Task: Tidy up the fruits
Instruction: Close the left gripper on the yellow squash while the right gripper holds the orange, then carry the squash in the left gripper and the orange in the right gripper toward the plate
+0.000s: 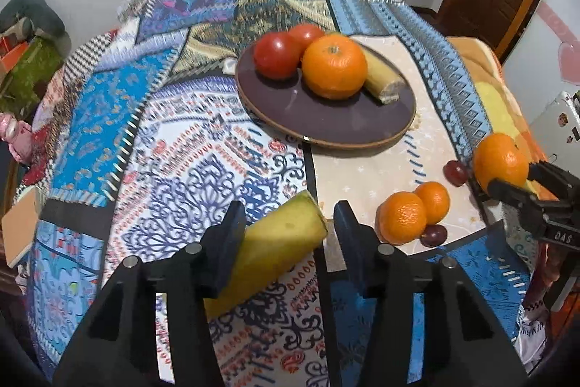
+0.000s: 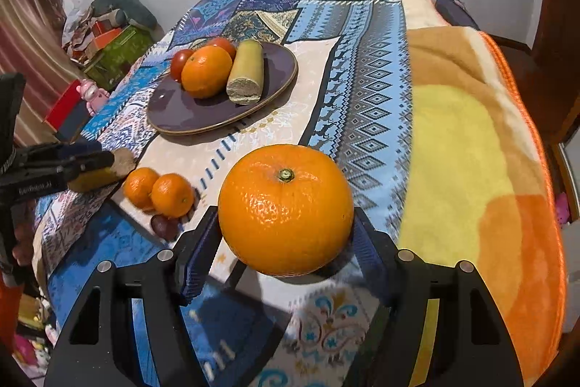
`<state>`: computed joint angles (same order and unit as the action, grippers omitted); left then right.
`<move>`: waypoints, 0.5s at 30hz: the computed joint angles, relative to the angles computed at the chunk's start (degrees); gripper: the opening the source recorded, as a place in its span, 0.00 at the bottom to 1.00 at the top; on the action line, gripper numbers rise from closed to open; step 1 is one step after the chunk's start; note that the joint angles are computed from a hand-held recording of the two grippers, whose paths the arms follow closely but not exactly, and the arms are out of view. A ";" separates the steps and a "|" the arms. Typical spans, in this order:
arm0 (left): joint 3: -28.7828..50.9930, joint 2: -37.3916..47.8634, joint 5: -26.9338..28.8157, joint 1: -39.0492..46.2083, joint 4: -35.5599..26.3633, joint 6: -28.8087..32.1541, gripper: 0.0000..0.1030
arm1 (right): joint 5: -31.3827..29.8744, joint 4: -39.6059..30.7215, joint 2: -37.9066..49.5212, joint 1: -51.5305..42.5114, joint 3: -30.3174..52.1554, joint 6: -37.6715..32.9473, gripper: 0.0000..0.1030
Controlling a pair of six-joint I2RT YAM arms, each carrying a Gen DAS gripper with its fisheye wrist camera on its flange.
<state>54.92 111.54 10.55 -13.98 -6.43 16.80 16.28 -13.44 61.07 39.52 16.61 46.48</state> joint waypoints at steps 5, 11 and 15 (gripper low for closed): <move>0.59 0.90 -0.20 1.37 -1.80 1.49 0.82 | 2.28 -4.34 -3.50 4.16 0.23 4.30 0.65; -0.53 3.87 -3.95 1.46 2.01 3.24 0.77 | 2.83 -5.24 -1.80 7.19 0.59 7.72 0.65; -2.08 3.23 -3.32 2.36 3.76 1.73 0.60 | 2.66 -5.01 -0.29 7.99 1.23 7.93 0.65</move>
